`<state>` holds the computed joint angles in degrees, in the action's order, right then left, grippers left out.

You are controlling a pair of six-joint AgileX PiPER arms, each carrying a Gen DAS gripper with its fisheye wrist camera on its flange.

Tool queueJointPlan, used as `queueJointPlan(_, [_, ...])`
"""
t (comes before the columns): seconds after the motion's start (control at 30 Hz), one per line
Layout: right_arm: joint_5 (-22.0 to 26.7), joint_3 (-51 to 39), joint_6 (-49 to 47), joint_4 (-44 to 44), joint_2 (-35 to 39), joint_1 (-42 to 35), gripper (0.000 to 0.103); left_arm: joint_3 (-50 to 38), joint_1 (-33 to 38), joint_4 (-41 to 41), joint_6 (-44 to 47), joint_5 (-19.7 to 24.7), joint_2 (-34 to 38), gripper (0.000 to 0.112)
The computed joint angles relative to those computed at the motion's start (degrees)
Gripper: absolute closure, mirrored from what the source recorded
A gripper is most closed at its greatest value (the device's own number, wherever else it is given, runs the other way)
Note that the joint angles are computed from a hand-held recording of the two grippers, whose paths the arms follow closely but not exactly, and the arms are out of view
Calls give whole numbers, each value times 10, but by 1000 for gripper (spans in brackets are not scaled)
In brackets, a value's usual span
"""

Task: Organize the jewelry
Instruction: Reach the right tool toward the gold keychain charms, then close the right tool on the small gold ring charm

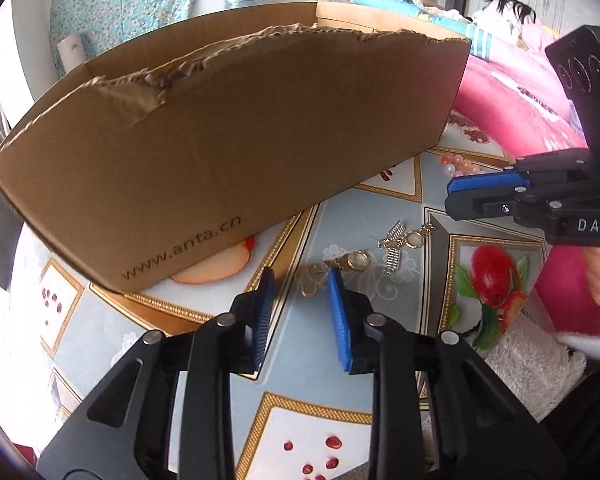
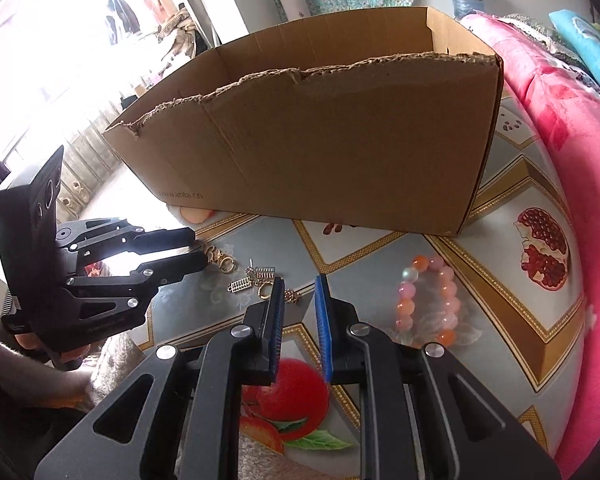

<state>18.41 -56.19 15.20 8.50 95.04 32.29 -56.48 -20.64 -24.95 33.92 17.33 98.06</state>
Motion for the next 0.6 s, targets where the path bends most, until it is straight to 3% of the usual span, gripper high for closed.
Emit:
queueJointPlan(0.3, [-14, 6, -58, 60, 9, -16, 87, -32, -8, 54, -51, 26, 16, 88])
queueJointPlan(0.4, [-16, 8, -72, 74, 7, -21, 87, -45, -16, 78, -81, 36, 22, 100])
queueJointPlan(0.6, [-25, 15, -55, 58, -1, -17, 87, -50, -26, 98, -116, 33, 27, 101])
